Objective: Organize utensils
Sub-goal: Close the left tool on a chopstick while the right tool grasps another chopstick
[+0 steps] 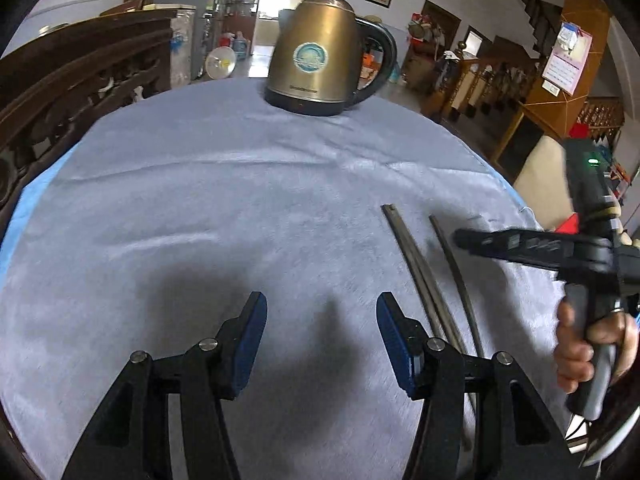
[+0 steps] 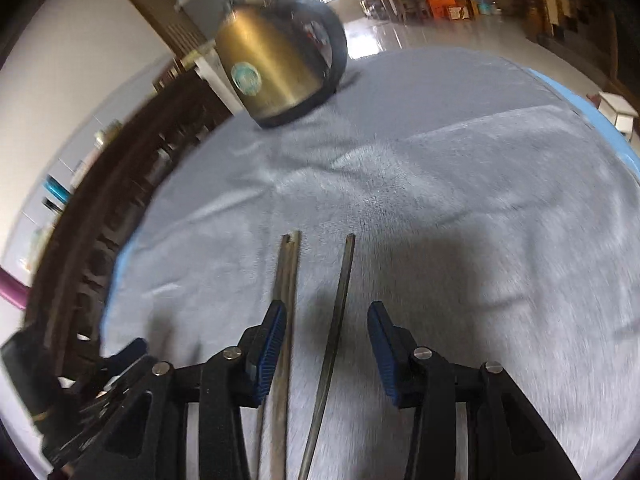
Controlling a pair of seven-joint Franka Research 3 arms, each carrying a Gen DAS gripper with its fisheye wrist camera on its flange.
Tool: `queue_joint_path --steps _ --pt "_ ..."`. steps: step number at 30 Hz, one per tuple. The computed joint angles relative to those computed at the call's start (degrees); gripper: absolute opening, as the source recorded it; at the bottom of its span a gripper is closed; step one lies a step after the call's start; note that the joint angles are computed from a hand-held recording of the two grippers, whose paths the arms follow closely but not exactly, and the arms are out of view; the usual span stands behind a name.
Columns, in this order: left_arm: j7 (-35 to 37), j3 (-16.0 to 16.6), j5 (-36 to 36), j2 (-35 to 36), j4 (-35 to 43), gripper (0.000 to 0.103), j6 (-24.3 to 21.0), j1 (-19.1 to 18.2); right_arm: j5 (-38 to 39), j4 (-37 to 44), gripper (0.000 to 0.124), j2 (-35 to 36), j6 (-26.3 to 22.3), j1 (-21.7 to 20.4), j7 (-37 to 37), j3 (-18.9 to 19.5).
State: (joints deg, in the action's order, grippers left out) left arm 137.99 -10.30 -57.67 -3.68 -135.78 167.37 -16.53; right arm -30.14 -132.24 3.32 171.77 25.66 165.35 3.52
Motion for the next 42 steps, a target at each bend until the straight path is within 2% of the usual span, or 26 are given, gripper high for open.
queue_joint_path --steps 1,3,4,5,9,11,14,15,18,21,24,27,30,33,34,36,38,40,42 --pt "-0.3 -0.09 0.66 1.1 1.12 0.058 -0.3 -0.01 2.47 1.55 0.037 1.43 -1.74 -0.26 -2.88 0.57" --pt "-1.56 -0.77 2.49 2.71 2.87 0.058 -0.64 0.29 3.54 4.43 0.023 3.35 -7.23 0.55 -4.16 0.27" --pt "-2.14 -1.36 3.5 3.79 3.87 0.058 -0.48 0.37 0.12 4.74 0.016 3.43 -7.91 1.91 -1.14 -1.37" --pt "-3.1 -1.94 4.83 4.41 4.56 0.058 -0.62 0.58 0.72 4.45 0.013 3.42 -7.54 1.37 -1.98 -1.01" --pt "-8.05 -4.31 11.14 8.65 8.68 0.06 -1.54 1.41 -1.38 1.11 0.011 0.89 -7.12 0.82 0.13 -1.59" --pt "-12.1 -5.24 16.14 10.86 10.34 0.06 -1.34 1.64 -0.1 -1.68 0.01 -0.64 -4.79 -0.6 -0.12 -1.16" --pt "-21.37 -4.71 26.64 13.49 12.38 0.06 -1.78 0.84 2.2 -3.75 0.009 -1.51 -2.02 -2.26 -2.08 -0.24" --pt "-23.28 -4.71 29.13 13.95 12.27 0.061 0.24 0.5 2.69 -4.07 0.009 -1.93 -1.91 -2.57 -2.53 0.09" --pt "-31.55 -2.03 40.83 14.6 12.1 0.062 1.61 -1.76 1.36 -3.57 0.009 -1.93 -2.71 -3.14 -1.92 0.93" --pt "-31.58 -3.48 43.15 14.11 11.17 0.068 1.72 0.6 2.05 -3.34 0.009 -1.61 -2.57 -3.49 -2.68 1.25" --pt "-33.44 -3.48 47.44 13.64 11.22 0.07 -0.39 2.48 4.2 -4.05 0.009 -1.32 -0.38 -3.74 -4.05 1.06" --pt "-37.74 -3.15 52.09 12.85 11.27 0.07 -2.35 3.74 3.25 -4.33 0.009 -1.24 0.63 -3.49 -2.62 0.6" --pt "-34.9 -6.15 46.86 12.38 12.02 0.07 -4.01 7.01 2.21 -4.09 0.009 -1.33 -0.08 -3.15 -1.5 0.41" --pt "-42.21 -4.0 53.93 13.49 14.78 0.07 -7.73 5.16 5.96 -3.76 0.01 -1.33 -0.81 -3.24 -4.13 1.02" --pt "-45.39 -3.35 56.13 14.75 17.06 0.07 -11.34 4.6 8.62 -3.26 0.013 -1.21 -1.75 -3.27 -6.2 1.41" --pt "-49.2 -2.98 58.35 16.09 19.18 0.07 -12.62 4.3 13.43 -1.92 0.013 -0.86 -4.27 -3.22 -9.56 1.9" --pt "-52.57 -2.46 61.56 17.81 22.42 0.07 -16.24 3.77 16.0 -0.43 0.014 -0.33 -6.62 -3.11 -11.15 1.84" --pt "-54.32 -2.74 62.35 18.89 24.47 0.063 -18.12 3.94 19.06 1.73 0.014 0.53 -10.03 -3.09 -13.98 1.93" --pt "-56.21 -2.42 65.05 19.68 25.85 0.042 -18.87 3.36 20.9 4.62 0.014 1.5 -14.9 -2.81 -16.19 1.96"
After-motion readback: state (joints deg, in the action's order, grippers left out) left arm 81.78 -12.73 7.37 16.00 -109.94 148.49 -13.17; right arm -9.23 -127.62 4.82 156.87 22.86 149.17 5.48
